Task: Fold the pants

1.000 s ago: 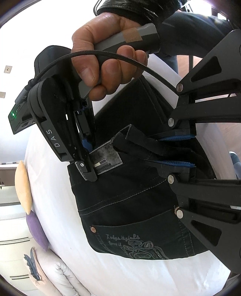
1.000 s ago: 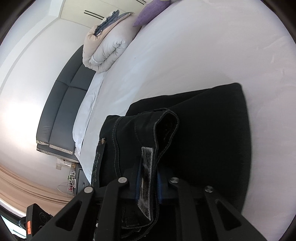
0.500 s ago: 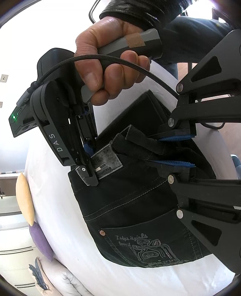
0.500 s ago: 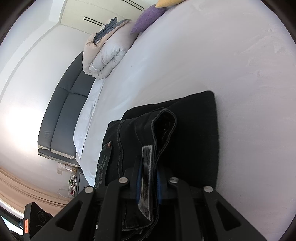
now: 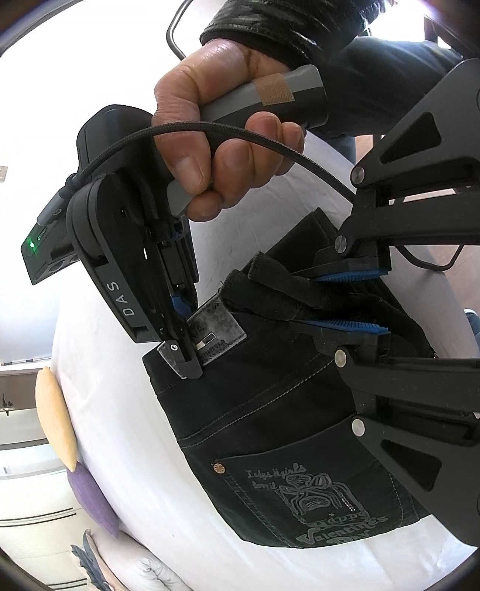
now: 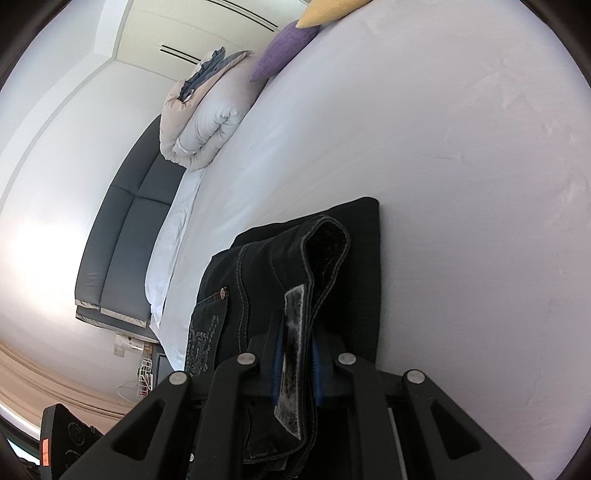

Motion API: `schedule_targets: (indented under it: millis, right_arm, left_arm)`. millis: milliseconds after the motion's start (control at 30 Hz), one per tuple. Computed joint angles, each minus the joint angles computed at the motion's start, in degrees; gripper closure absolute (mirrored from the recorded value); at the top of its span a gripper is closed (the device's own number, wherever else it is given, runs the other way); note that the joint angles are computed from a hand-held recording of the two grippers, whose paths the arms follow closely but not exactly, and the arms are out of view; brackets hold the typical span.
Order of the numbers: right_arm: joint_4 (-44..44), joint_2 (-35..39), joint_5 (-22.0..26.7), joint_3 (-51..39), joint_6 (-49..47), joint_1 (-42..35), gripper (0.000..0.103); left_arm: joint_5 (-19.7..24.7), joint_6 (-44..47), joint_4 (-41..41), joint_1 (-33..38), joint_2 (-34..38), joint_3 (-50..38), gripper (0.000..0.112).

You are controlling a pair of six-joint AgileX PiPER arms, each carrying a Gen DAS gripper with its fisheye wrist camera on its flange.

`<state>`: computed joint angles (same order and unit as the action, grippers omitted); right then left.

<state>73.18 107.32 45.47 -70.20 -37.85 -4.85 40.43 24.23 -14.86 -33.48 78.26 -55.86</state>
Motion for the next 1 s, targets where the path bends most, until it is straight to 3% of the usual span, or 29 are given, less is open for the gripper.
schedule_targets:
  millis: [467, 600, 667, 700, 767, 900, 967, 1000]
  right_arm:
    - [4.94, 0.69, 1.48, 3.01, -4.98, -2.24, 0.09]
    - [10.59, 2.73, 4.07, 5.13, -10.93, -4.04, 0.087]
    - [12.27, 2.72, 4.92, 5.98, -13.01, -4.55, 0.086]
    - [12.38, 2.48, 4.91, 6.21, -12.86, -4.7, 0.085]
    - [12.83, 1.52, 4.99, 7.25, -12.08, -5.55, 0.081]
    - [9.88, -4.87, -0.13, 10.96, -8.01, -6.38, 0.068]
    - [10.84, -7.1, 1.63, 12.3, -8.96, -6.89, 0.069]
    - [11.58, -8.32, 2.56, 12.84, -10.16, -6.44, 0.075]
  left_arm:
    - [2.36, 1.74, -0.12, 1.18, 0.54, -1.31, 0.096]
    - [3.05, 5.68, -6.49, 4.44, 1.32, -0.99, 0.088]
    - [7.76, 12.74, -15.51, 9.57, 1.61, -1.9, 0.08]
    - [10.65, 15.79, -19.51, 12.38, 1.56, -2.21, 0.065]
    - [16.28, 21.12, -26.06, 18.92, 0.26, -2.15, 0.05]
    - [23.09, 26.94, -30.91, 28.9, -1.09, -3.44, 0.05]
    - [23.51, 28.75, -31.67, 33.06, 0.13, -5.54, 0.05]
    - [22.43, 28.5, -31.1, 33.84, 1.0, -6.75, 0.05]
